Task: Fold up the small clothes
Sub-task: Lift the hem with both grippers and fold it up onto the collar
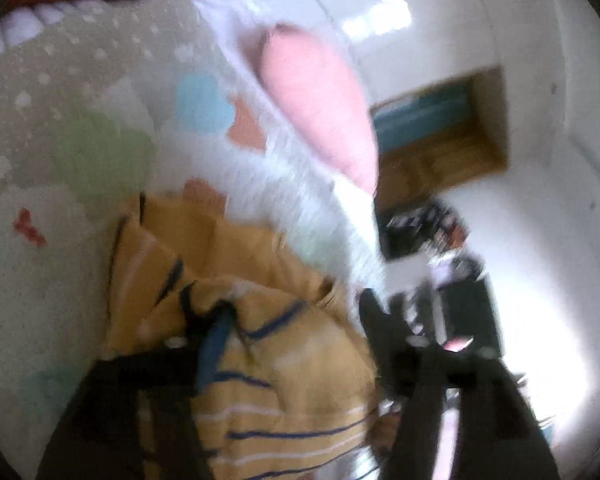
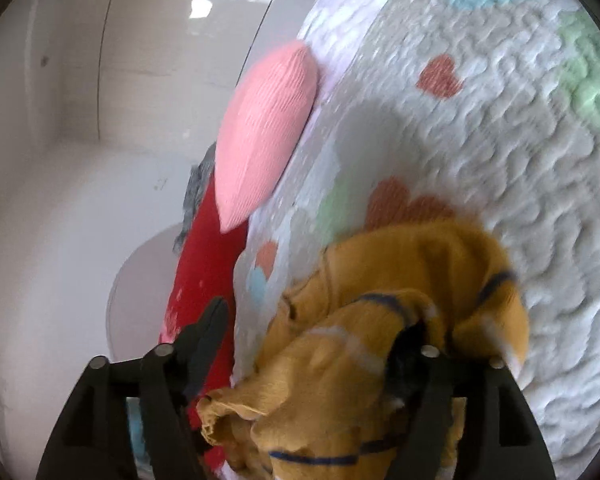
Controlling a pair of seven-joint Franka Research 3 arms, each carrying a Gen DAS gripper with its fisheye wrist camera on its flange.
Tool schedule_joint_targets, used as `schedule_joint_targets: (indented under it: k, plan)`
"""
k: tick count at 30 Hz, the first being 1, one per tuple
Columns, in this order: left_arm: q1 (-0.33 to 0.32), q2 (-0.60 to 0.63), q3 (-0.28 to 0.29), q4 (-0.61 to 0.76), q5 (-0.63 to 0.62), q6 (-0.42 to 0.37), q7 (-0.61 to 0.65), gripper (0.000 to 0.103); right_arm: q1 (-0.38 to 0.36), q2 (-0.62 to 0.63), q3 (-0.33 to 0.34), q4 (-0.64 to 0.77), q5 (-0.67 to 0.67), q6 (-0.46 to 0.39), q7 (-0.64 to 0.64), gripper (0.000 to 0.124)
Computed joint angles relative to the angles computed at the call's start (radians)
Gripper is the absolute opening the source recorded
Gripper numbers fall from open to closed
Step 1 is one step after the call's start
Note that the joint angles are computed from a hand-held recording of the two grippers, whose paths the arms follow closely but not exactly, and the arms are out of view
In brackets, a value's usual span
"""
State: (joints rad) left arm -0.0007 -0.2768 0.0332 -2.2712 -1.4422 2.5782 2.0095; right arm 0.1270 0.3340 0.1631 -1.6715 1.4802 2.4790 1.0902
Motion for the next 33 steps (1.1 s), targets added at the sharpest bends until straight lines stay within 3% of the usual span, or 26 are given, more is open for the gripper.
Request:
schedule_joint_targets:
  k: [1,3,5,10,12,16,20,22,23,25,26,27,30,33]
  plan:
    - [0.002,-0.002,0.014,0.003,-0.044,-0.008,0.011,0.070,-0.005,0.004,0.002,0.006,0.026,0.002,-0.003,0.083]
    - [0.020,0.001,0.001,0.016,0.007,0.029,-0.035,0.072,-0.010,0.021,0.003,0.028,0.055,0.010,0.013,0.088]
    - [0.040,-0.013,-0.040,0.015,0.232,0.110,-0.174,0.074,-0.003,0.040,-0.002,0.061,0.023,0.030,0.049,0.090]
    - [0.056,-0.081,-0.072,-0.032,0.597,0.086,-0.332,0.076,0.036,0.046,-0.023,0.123,-0.255,0.104,0.163,0.091]
    - [0.051,-0.114,-0.074,-0.071,0.674,0.092,-0.346,0.080,0.032,0.013,-0.025,0.102,-0.342,0.093,0.157,0.091]
    - [0.013,-0.157,-0.054,-0.156,0.776,0.079,-0.335,0.082,0.017,-0.157,-0.044,-0.095,-0.448,0.033,0.085,0.091]
    - [-0.083,-0.169,0.005,-0.217,0.775,0.068,-0.284,0.082,0.017,-0.334,-0.088,-0.333,-0.336,-0.006,-0.065,0.091]
    - [-0.108,-0.158,0.008,-0.228,0.817,0.048,-0.301,0.081,0.043,-0.387,-0.105,-0.417,-0.293,0.004,-0.130,0.091]
    - [-0.112,-0.153,0.006,-0.230,0.844,0.037,-0.316,0.067,0.058,-0.415,-0.110,-0.463,-0.273,0.012,-0.167,0.090]
    - [-0.090,-0.158,-0.031,-0.243,0.969,0.036,-0.384,0.051,0.088,-0.408,-0.112,-0.485,-0.297,0.020,-0.173,0.066]
    - [-0.109,-0.173,-0.002,-0.240,0.956,0.009,-0.365,0.032,0.095,-0.394,-0.114,-0.480,-0.347,-0.001,-0.136,0.019]
    - [-0.119,-0.189,0.021,-0.235,0.947,-0.018,-0.366,0.024,0.099,-0.382,-0.117,-0.472,-0.384,-0.028,-0.102,0.020]
    - [-0.117,-0.264,0.035,-0.247,0.975,-0.051,-0.381,0.015,0.101,-0.434,-0.138,-0.509,-0.298,-0.019,-0.181,0.015]
    - [-0.147,-0.370,0.058,-0.299,0.969,-0.095,-0.387,0.014,0.090,-0.519,-0.190,-0.565,-0.189,-0.109,-0.243,0.012]
